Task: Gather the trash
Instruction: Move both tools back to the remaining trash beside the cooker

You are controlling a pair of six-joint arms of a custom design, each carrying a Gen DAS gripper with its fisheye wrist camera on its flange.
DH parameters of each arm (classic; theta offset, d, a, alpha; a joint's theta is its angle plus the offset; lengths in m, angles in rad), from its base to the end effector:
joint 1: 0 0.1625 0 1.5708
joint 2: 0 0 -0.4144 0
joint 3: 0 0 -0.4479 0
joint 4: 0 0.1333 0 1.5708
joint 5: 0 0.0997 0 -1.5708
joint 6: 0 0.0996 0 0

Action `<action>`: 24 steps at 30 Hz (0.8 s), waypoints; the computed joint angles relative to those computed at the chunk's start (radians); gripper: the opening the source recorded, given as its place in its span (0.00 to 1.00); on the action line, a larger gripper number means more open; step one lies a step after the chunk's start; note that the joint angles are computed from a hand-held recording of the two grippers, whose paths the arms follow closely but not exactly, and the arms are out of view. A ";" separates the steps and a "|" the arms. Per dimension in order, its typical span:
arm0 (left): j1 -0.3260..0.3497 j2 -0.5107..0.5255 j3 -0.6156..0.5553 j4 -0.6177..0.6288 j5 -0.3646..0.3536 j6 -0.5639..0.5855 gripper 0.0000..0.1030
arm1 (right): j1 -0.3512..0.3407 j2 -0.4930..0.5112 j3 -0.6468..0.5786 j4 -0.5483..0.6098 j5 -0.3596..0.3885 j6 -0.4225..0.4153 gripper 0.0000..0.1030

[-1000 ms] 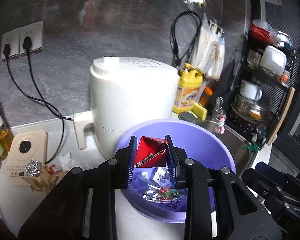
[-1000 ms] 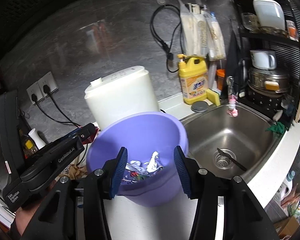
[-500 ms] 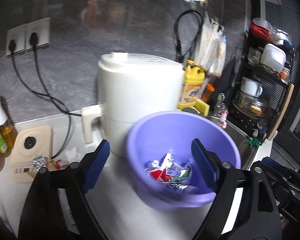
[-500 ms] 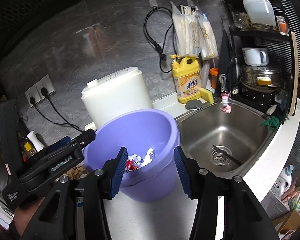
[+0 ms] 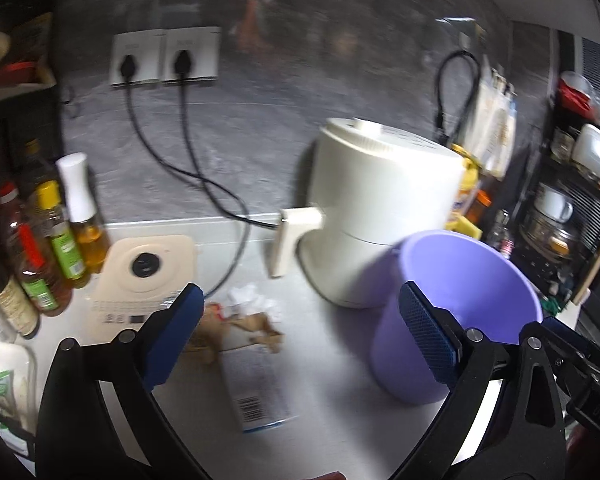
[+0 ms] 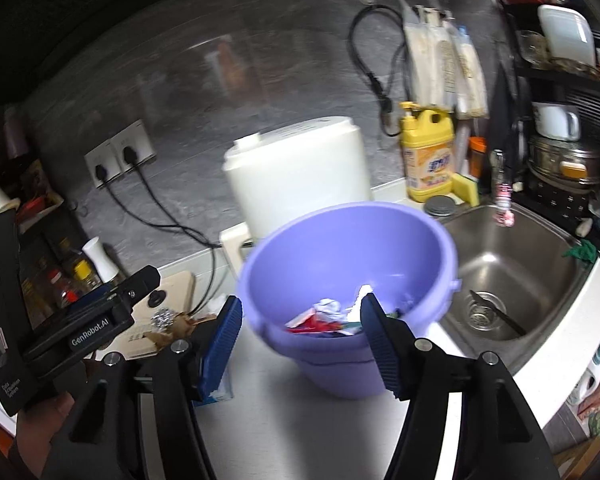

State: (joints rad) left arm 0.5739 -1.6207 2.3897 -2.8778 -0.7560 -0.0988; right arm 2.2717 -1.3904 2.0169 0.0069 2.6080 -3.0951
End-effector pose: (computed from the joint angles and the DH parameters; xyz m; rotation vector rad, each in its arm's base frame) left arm -0.2425 -0.4018 0.2573 0.8094 2.3581 -1.1390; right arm 0.3066 -0.2896 0.1972 0.0998 -2.1730 1.4205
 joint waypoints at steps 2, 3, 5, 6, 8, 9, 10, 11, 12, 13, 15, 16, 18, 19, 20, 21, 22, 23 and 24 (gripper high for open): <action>0.007 -0.026 0.007 0.011 0.026 -0.002 0.94 | 0.006 0.028 -0.016 0.006 -0.015 -0.002 0.62; 0.011 -0.036 0.010 0.015 0.034 -0.004 0.94 | 0.009 0.041 -0.023 0.009 -0.022 -0.005 0.64; 0.023 -0.063 0.018 0.023 0.046 -0.011 0.94 | 0.015 0.065 -0.036 0.007 -0.030 -0.018 0.65; 0.027 -0.077 0.023 0.029 0.052 -0.014 0.94 | 0.017 0.074 -0.041 0.006 -0.033 -0.023 0.65; 0.038 -0.098 0.028 0.040 0.068 -0.015 0.94 | 0.018 0.092 -0.052 0.007 -0.047 -0.027 0.65; 0.041 -0.104 0.030 0.040 0.075 -0.013 0.94 | 0.018 0.101 -0.057 0.008 -0.053 -0.029 0.65; 0.044 -0.111 0.033 0.040 0.081 -0.011 0.94 | 0.019 0.109 -0.061 0.009 -0.058 -0.031 0.65; 0.046 -0.115 0.034 0.040 0.085 -0.011 0.94 | 0.020 0.119 -0.068 0.013 -0.065 -0.033 0.65; 0.051 -0.121 0.036 0.040 0.090 -0.009 0.94 | 0.020 0.130 -0.074 0.018 -0.072 -0.034 0.65; 0.057 -0.127 0.037 0.040 0.093 -0.008 0.94 | 0.020 0.141 -0.081 0.023 -0.079 -0.034 0.65; 0.070 -0.137 0.043 0.032 0.090 0.002 0.94 | 0.017 0.155 -0.092 0.032 -0.092 -0.037 0.65; 0.076 -0.142 0.045 0.032 0.093 0.002 0.94 | 0.016 0.166 -0.099 0.036 -0.099 -0.038 0.65; 0.089 -0.152 0.049 0.033 0.093 0.001 0.94 | 0.013 0.181 -0.108 0.041 -0.110 -0.041 0.65; 0.097 -0.158 0.051 0.034 0.091 -0.001 0.94 | 0.012 0.192 -0.115 0.045 -0.118 -0.043 0.65; 0.103 -0.161 0.052 0.037 0.089 -0.003 0.94 | 0.010 0.198 -0.119 0.047 -0.123 -0.046 0.65; 0.115 -0.164 0.052 0.040 0.081 -0.005 0.94 | 0.008 0.209 -0.125 0.051 -0.129 -0.046 0.65; 0.124 -0.165 0.052 0.041 0.076 -0.004 0.94 | 0.005 0.220 -0.133 0.055 -0.136 -0.046 0.65; 0.132 -0.165 0.052 0.043 0.070 -0.002 0.93 | 0.003 0.228 -0.137 0.058 -0.140 -0.046 0.65; 0.145 -0.162 0.051 0.045 0.061 -0.003 0.92 | 0.000 0.242 -0.145 0.064 -0.146 -0.046 0.65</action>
State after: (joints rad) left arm 0.7184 -1.7827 2.4406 -2.8332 -0.6948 -0.1014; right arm 2.2722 -1.1485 1.8715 0.0704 2.4618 -3.1415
